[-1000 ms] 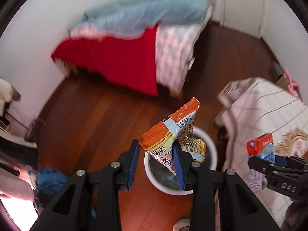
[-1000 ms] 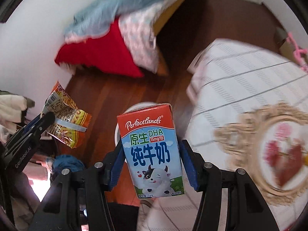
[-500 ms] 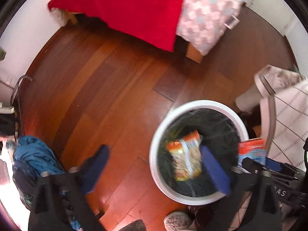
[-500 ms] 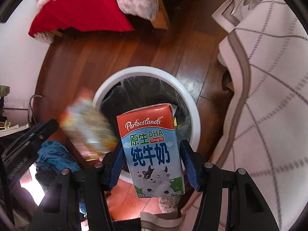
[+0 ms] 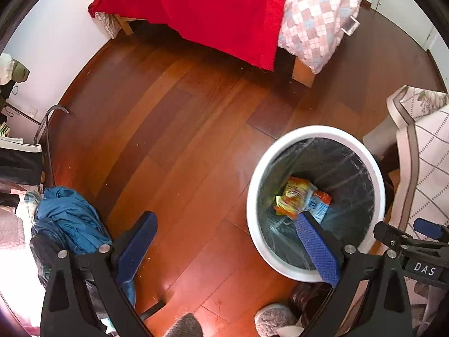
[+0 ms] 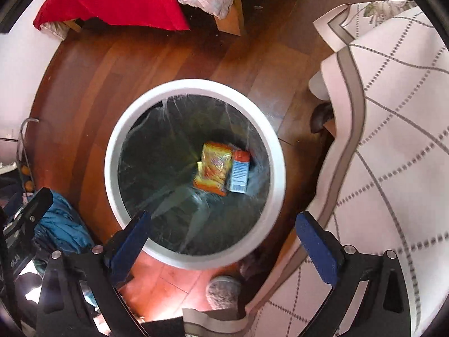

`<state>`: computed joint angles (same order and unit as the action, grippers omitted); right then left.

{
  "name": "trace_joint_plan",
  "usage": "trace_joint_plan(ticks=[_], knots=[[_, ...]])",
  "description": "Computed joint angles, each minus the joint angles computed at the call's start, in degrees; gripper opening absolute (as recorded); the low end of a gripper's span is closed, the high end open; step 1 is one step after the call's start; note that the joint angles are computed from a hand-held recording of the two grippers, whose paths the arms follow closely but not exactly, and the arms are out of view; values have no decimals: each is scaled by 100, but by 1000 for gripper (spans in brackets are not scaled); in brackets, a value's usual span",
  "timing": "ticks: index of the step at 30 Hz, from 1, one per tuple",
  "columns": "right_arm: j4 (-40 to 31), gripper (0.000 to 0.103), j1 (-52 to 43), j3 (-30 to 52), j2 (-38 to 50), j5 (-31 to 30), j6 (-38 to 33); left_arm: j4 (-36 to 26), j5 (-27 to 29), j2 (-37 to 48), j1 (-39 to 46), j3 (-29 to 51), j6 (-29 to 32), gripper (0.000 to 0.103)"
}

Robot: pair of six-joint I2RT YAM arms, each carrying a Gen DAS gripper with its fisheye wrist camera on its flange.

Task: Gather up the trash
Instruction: 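Carry the chip bag and milk carton over the bin and release both, then move both tools back over the table toward the brown wrapper and cola can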

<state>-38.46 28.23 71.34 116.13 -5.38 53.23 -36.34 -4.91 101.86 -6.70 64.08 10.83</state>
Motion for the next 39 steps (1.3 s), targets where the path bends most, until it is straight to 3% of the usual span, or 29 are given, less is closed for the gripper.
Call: trace_joint_plan(ticks=[11, 25, 32, 36, 39], knots=[[-704, 103, 408, 32, -960, 366, 289, -609, 225, -1271, 56, -154, 53, 101], [-2433, 103, 1502, 733, -2814, 1695, 1061, -2195, 877, -3219, 495, 560, 336, 101], [-3313, 103, 2452, 1202, -3703, 2569, 2049, -2966, 870, -3918, 288, 1086, 139, 101], [-3791, 103, 3280, 1117, -4442, 3024, 3076, -3232, 462, -4389, -452, 1091, -361, 101], [-4437, 103, 4073, 877, -4987, 3373, 4232, -3323, -173, -4694, -1674, 826, -1170, 101]])
